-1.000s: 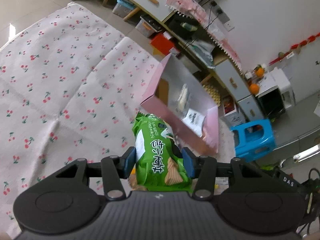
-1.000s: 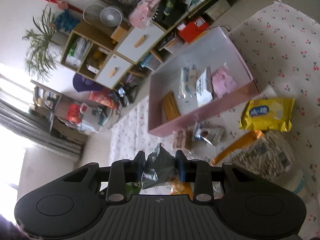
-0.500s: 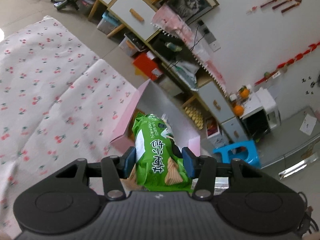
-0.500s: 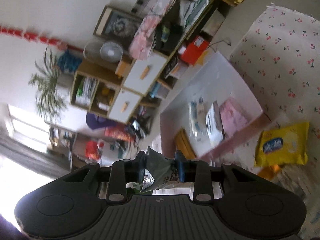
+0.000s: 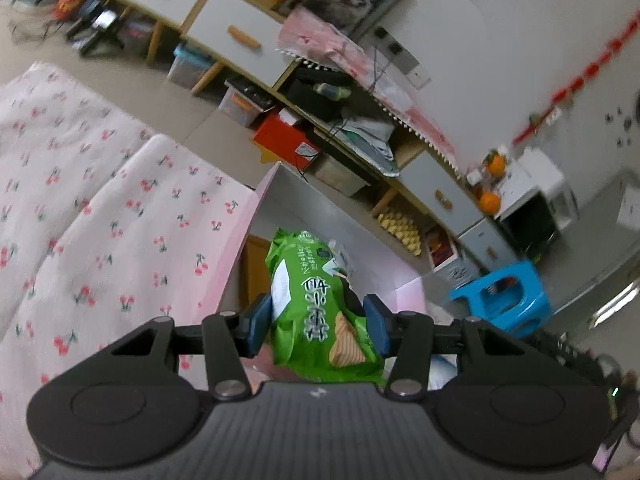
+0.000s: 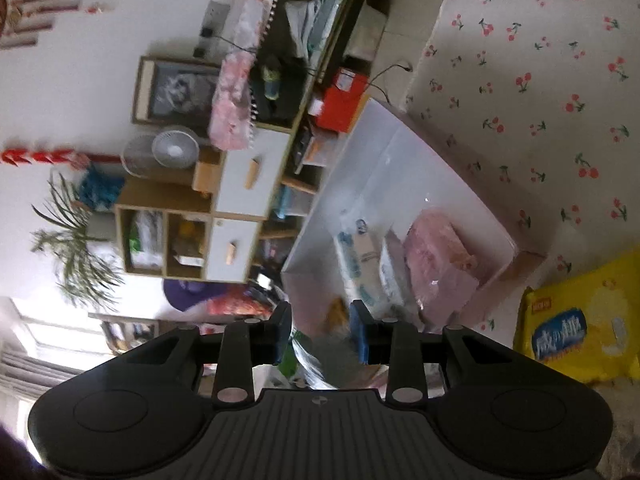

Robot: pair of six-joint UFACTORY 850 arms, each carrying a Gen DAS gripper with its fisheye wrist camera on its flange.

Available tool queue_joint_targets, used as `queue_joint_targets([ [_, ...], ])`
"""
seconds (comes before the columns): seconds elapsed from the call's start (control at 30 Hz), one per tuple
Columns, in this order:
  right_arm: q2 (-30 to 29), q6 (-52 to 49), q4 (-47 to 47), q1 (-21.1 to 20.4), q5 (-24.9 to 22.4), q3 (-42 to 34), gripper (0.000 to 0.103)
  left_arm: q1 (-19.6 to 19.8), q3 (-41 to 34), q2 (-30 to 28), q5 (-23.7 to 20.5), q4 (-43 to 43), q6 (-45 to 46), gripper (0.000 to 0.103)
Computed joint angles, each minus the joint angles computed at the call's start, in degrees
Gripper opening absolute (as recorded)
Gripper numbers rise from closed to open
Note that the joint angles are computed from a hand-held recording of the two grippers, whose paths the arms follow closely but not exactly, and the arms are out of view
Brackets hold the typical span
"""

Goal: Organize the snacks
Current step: 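Carry the green packet over the pink box while the right tool carries the silver packet, then open the left tool to drop the green packet while the right releases the silver packet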

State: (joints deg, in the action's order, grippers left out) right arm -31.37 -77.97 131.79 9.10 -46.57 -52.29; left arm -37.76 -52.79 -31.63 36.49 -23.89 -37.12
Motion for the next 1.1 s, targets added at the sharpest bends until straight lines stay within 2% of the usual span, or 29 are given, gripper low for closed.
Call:
queue_joint_targets([
  [0.13,-1.2,-1.8,0.5,1.0,2.5,-1.9,0.031,0.4,-0.5,-0.9,-0.5,-1.6,2.5,0.046],
  [0.2,-1.2,-3.4,0.8,1.4,3.8,-2.5,0.031,0.4,-0.6,-1.1,-0.4,-1.7,3.0,0.037],
  [0.43,-0.9,-7.3,2.8,1.7,4.9,-2.5,0.034,0.5,-1.0,-1.0,0.6,-0.5,2.4,0.039],
  [0.47,-0.7,-7.6,3.2,1.7,5.0,-2.4,0.034,0.4,-0.9,-1.0,0.8,-1.0,2.7,0.043],
  [0.5,-0.6,-7.9,3.5,1.7,5.2,-2.2,0.034,0.3,-0.9,-1.0,1.1,-1.4,2.9,0.056],
  [0.53,-0.4,-8.2,3.7,1.7,5.8,-2.1,0.035,0.1,-0.8,-0.9,1.3,-2.1,3.1,0.063],
  [0.57,-0.4,-8.2,3.7,1.7,6.4,-2.3,0.04,-0.1,-0.9,-1.0,1.3,-3.7,4.0,0.076],
  [0.6,-0.1,-8.2,3.7,1.7,7.1,-2.2,0.045,-0.3,-1.0,-0.9,1.4,-5.3,5.0,0.079],
  [0.63,0.0,-8.4,4.0,1.7,7.5,-2.2,0.055,-0.3,-1.0,-0.8,1.5,-5.3,5.1,0.079],
  [0.67,0.1,-8.8,4.2,1.7,7.8,-2.1,0.058,-0.3,-0.9,-0.6,1.3,-4.8,5.0,0.08],
  [0.8,1.1,-10.8,3.8,1.8,8.8,-1.6,0.065,-0.6,-1.4,-0.3,0.0,-5.5,7.2,0.086],
  [0.93,2.9,-14.2,3.9,2.5,10.9,-0.9,0.08,-1.1,-1.7,0.4,-2.6,-6.4,9.3,0.092],
  [1.1,6.6,-19.5,3.4,3.6,14.5,0.8,0.086,-2.6,-1.5,2.2,-5.2,-11.8,16.3,0.097],
])
